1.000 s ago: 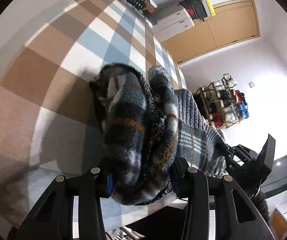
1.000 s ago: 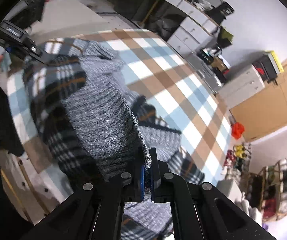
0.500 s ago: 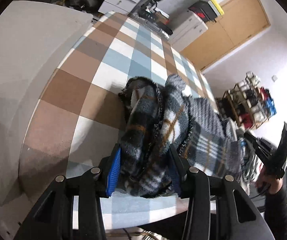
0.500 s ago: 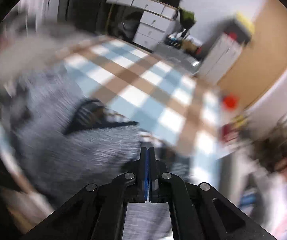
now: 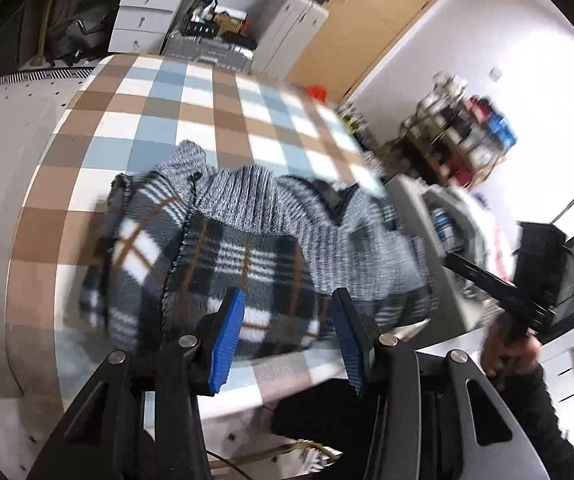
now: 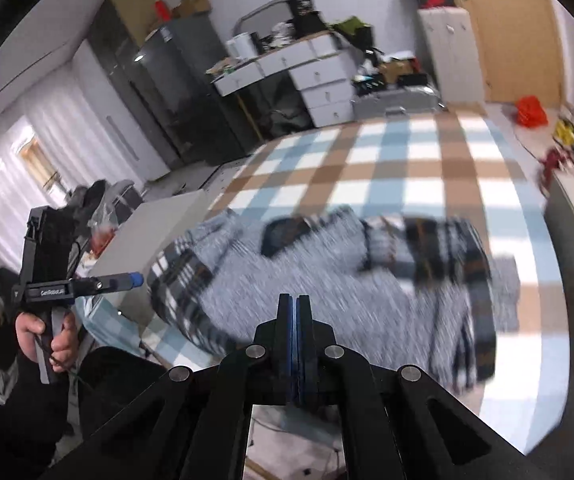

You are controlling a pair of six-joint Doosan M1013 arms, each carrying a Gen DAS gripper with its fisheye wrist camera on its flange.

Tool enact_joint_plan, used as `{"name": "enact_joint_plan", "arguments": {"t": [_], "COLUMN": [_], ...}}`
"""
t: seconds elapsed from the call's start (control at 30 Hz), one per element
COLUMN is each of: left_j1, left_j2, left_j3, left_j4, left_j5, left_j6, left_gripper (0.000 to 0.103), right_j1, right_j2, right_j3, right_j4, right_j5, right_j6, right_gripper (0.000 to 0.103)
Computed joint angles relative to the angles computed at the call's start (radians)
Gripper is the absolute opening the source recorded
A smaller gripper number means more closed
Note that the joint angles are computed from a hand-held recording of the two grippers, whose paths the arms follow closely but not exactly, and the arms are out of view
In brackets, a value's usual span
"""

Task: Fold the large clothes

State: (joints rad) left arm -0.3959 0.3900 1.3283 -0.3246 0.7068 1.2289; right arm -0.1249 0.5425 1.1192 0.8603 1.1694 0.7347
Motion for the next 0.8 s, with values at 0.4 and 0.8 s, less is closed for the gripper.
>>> {"name": "enact_joint_plan", "arguments": {"t": [0.4,0.8], "left_j1": [-0.052,-0.091], "left_j2": [0.204,0.424], "left_j3": [-0.38,-0.732], "left_j4": [0.042,0.24], "left_j5": [0.397,0.799], "left_j6": [0.246,0.439], "left_gripper": [0.069,0.069], "right_j1": [-0.093,-0.13], "right_j2": [-0.036,-0.031], "right_j3": [0.169,0.22], "right_j4": [0.184,0.365], "right_j5": [-0.076,-0.055], "right_j6": [0.082,0.041], "right_gripper": [0.002,0.002]}}
